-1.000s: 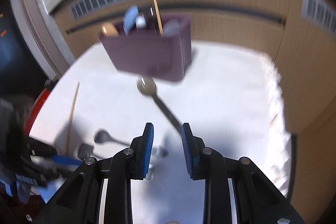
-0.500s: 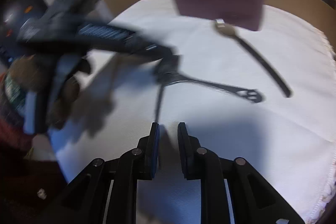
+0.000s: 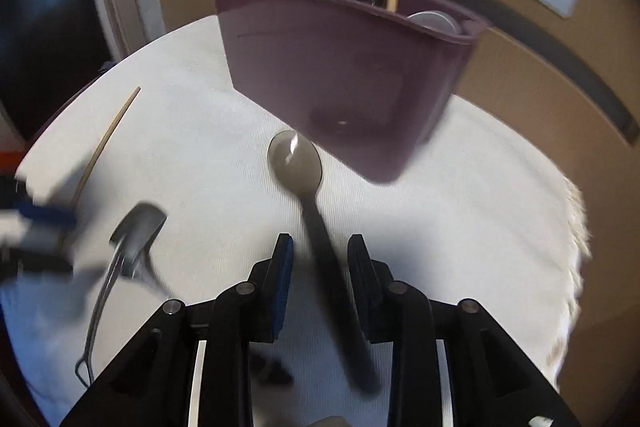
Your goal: Organize utensils
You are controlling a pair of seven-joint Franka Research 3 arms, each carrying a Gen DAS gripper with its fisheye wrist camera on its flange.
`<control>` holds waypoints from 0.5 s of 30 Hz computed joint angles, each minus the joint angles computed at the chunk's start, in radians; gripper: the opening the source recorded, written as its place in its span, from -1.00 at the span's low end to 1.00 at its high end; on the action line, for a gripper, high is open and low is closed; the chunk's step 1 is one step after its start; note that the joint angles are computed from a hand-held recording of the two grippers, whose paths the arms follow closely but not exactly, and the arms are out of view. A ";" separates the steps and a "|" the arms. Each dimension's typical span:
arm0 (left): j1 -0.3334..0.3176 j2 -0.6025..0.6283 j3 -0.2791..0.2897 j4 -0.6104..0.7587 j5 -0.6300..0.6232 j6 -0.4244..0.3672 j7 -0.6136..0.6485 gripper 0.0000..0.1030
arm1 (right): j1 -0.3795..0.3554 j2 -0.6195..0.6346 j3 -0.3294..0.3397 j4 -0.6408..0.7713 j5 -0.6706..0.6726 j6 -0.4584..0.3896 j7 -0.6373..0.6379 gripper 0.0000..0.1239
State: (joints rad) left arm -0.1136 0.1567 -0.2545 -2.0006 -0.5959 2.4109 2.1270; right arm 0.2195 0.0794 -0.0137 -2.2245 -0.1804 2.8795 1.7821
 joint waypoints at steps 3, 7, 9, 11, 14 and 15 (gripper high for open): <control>-0.005 0.012 -0.002 0.009 0.010 -0.008 -0.028 -0.13 | -0.014 0.076 0.023 0.105 0.223 -0.038 -0.216 -0.45; -0.009 0.042 -0.008 0.049 0.033 -0.025 -0.065 -0.12 | 0.051 0.145 -0.041 0.210 0.070 -0.080 -0.081 -0.52; -0.013 0.061 -0.012 0.075 0.049 -0.023 -0.089 -0.12 | 0.067 0.147 -0.058 0.228 0.043 -0.112 -0.012 -0.53; -0.024 0.094 -0.016 0.117 0.080 -0.018 -0.144 -0.12 | 0.096 0.103 -0.091 0.177 -0.054 -0.090 0.113 -0.53; -0.042 0.129 -0.023 0.160 0.143 0.010 -0.227 -0.12 | 0.093 0.017 -0.098 0.081 -0.177 -0.062 0.251 -0.53; -0.045 0.135 -0.027 0.168 0.160 0.019 -0.243 -0.09 | 0.087 -0.027 -0.097 0.036 -0.223 -0.051 0.308 -0.53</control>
State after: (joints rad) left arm -0.1585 0.2919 -0.2818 -1.8331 -0.4355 2.4298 1.8845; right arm 0.3066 0.0529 -0.1112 -2.1880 -0.4039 2.8281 2.0901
